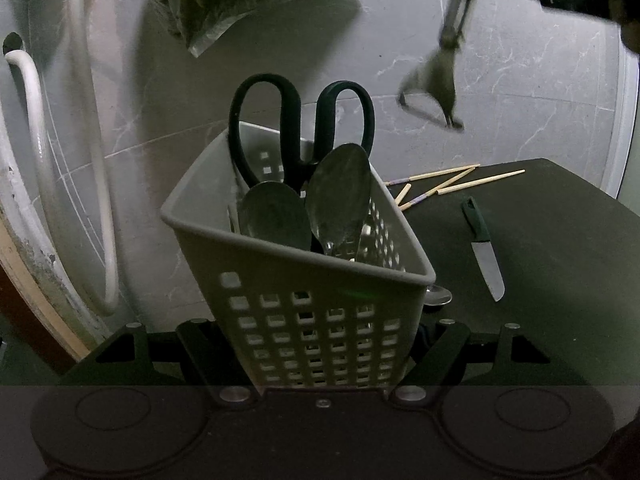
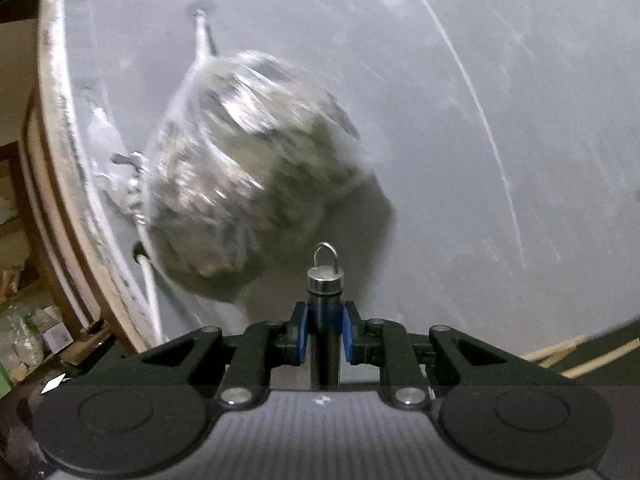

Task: Organize utensils
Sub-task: 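Lift the steel bottle with the right tool and lower it into the caddy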

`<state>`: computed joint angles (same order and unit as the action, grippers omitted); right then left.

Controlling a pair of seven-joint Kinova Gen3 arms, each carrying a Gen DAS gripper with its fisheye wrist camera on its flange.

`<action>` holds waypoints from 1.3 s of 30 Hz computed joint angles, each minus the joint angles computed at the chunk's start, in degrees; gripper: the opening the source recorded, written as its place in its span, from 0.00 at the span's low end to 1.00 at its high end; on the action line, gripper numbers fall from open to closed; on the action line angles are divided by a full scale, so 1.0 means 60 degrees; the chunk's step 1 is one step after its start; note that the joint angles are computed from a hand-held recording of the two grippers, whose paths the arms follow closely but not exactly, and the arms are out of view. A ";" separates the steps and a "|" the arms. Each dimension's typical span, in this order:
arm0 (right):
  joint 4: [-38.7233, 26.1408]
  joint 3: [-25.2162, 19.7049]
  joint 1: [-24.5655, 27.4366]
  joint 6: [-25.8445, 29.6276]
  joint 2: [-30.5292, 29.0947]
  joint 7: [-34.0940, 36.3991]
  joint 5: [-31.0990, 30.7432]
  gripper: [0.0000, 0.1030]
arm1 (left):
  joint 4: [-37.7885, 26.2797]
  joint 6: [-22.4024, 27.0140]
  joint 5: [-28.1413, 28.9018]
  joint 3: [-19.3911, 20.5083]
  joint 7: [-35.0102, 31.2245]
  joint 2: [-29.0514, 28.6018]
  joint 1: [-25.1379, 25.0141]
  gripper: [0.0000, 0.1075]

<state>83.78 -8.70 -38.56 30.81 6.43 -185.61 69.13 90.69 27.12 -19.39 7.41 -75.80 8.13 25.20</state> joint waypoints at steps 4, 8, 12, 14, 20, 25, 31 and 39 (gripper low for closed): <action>-0.0372 -0.0029 -0.0055 -0.0291 0.0003 0.0333 0.0324 0.19 | 0.0008 -0.0030 0.0027 -0.0002 -0.0001 0.0005 -0.0006 0.73; -0.0640 -0.0007 -0.0060 -0.0793 0.0027 0.0719 0.0336 0.19 | 0.0001 -0.0025 0.0031 -0.0006 -0.0008 0.0007 -0.0004 0.73; -0.0837 0.0032 -0.0020 -0.1355 0.0095 0.1445 -0.0146 0.19 | -0.0008 -0.0029 0.0018 -0.0013 0.0022 0.0016 0.0008 0.73; -0.0904 0.0095 -0.0065 -0.1556 0.0148 0.1816 -0.0425 0.19 | -0.0006 -0.0026 0.0030 -0.0009 0.0003 0.0012 -0.0001 0.73; -0.0996 0.0282 -0.0175 -0.2186 0.0297 0.3029 -0.1728 0.19 | -0.0014 -0.0051 0.0030 -0.0018 0.0026 0.0025 0.0004 0.73; -0.1141 0.0279 -0.0136 -0.2518 0.0532 0.4395 -0.3241 0.19 | 0.0003 -0.0085 0.0011 -0.0040 0.0110 0.0026 0.0022 0.73; -0.1322 0.0244 -0.0121 -0.2525 0.0828 0.5813 -0.4728 0.19 | 0.0055 -0.0148 -0.0015 -0.0051 0.0201 0.0009 0.0023 0.73; -0.1475 0.0463 -0.0221 -0.2376 0.1084 0.7180 -0.6347 0.19 | 0.0063 -0.0189 0.0063 -0.0038 0.0173 0.0024 -0.0021 0.72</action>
<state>74.93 -5.92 -39.89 16.55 12.93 -142.53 31.05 91.07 25.99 -19.01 7.19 -74.76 8.28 25.07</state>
